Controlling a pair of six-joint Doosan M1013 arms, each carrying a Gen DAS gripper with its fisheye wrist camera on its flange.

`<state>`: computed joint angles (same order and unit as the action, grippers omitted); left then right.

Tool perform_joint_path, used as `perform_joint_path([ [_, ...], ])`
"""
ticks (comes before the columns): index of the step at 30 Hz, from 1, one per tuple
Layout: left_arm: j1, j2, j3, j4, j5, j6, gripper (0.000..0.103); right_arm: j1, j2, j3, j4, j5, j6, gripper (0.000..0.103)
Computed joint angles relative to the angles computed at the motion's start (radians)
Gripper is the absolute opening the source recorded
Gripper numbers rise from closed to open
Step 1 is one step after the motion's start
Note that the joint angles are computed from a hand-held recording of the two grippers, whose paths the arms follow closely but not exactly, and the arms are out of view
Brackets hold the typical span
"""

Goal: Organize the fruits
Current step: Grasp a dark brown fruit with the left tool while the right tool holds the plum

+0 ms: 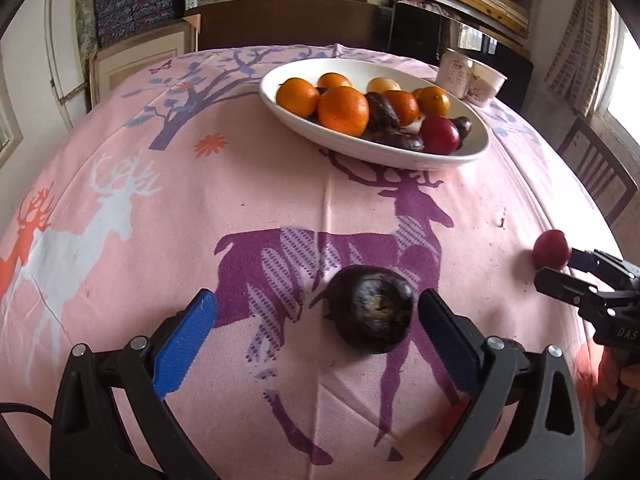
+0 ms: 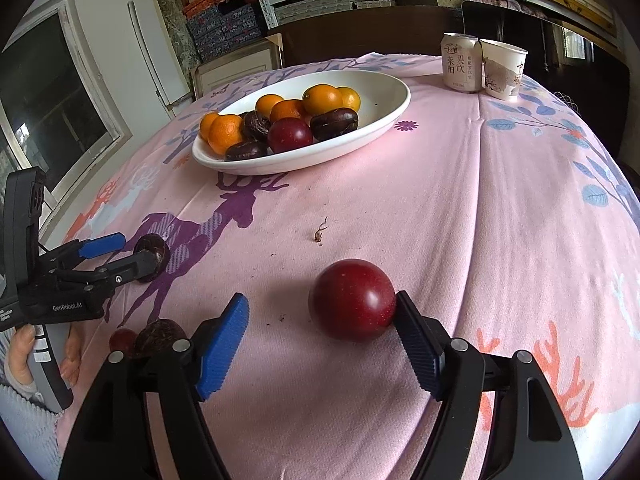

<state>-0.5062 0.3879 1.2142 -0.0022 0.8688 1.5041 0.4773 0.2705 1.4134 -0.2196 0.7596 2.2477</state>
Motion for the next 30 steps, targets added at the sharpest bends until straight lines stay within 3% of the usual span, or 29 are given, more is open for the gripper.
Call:
perform_joint_path([
  [6, -0.035, 0.015, -0.018, 0.065, 0.059, 0.064, 0.099, -0.002, -0.002, 0.002, -0.005, 0.002, 0.010, 0.078],
  [11, -0.019, 0.018, -0.023, 0.022, 0.072, 0.083, 0.099, -0.002, -0.001, 0.002, -0.002, 0.002, 0.006, 0.079],
  [13, -0.016, 0.019, -0.024, 0.018, 0.073, 0.088, 0.099, -0.002, -0.001, 0.001, 0.004, 0.001, 0.000, 0.084],
  [15, -0.017, 0.018, -0.022, 0.019, 0.072, 0.088, 0.099, 0.003, 0.007, -0.010, -0.011, 0.027, 0.004, 0.099],
  [20, -0.021, 0.021, -0.026, 0.028, 0.070, 0.074, 0.099, 0.023, 0.032, -0.048, -0.071, 0.104, 0.004, 0.100],
  [25, -0.025, 0.015, -0.018, 0.019, 0.053, 0.103, 0.098, 0.024, 0.031, -0.045, -0.075, 0.102, 0.005, 0.100],
  [27, -0.034, 0.014, -0.016, 0.015, 0.042, 0.120, 0.091, 0.027, 0.030, -0.044, -0.091, 0.106, 0.018, 0.095],
  [28, -0.035, 0.011, -0.012, -0.001, 0.034, 0.141, 0.082, 0.028, 0.030, -0.045, -0.102, 0.109, 0.027, 0.092],
  [30, -0.043, 0.002, 0.000, 0.010, 0.016, 0.154, 0.074, 0.033, 0.029, -0.044, -0.131, 0.113, 0.053, 0.068],
])
